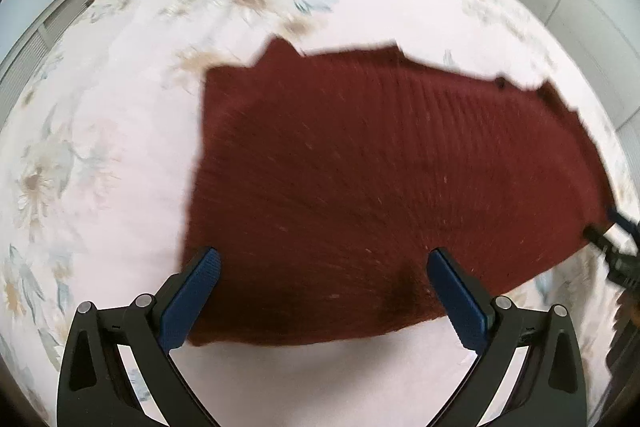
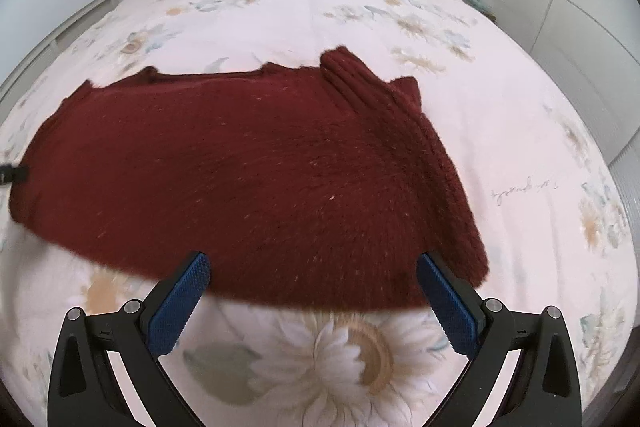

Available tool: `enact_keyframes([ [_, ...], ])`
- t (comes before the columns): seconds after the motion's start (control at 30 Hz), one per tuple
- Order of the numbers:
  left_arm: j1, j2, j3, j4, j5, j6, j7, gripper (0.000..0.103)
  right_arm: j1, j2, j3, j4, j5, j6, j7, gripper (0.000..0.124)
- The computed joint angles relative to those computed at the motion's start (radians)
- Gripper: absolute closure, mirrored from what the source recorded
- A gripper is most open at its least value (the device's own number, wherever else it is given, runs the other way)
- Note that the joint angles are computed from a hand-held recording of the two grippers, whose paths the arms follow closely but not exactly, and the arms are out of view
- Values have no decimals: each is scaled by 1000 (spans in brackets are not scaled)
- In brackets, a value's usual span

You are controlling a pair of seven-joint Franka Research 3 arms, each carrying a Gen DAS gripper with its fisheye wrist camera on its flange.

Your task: Fold small clothes

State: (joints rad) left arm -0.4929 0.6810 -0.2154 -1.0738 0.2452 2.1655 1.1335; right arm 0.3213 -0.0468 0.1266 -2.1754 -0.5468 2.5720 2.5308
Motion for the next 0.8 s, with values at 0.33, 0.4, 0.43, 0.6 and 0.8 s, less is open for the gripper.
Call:
enact_keyframes([
  [0.33,100,18,-12,7,-103,-38,-57,1,-36,-112,35,-91,20,-32,46,21],
  [0.4,91,44,0,36,-97,-74,-71,1,-44,-116,40,-89,26,-46,45,21],
  [0.43,88,60,3,54,-94,-88,-72,1,-48,-122,41,-93,30,-50,43,21],
  [0.6,121,92,-30,56,-178,-48,-66,1,-65,-126,41,-95,45,-55,45,21],
  [0.8,147,84,-75,26,-241,-24,48,17,-77,-135,43,-110,57,-47,43,21],
])
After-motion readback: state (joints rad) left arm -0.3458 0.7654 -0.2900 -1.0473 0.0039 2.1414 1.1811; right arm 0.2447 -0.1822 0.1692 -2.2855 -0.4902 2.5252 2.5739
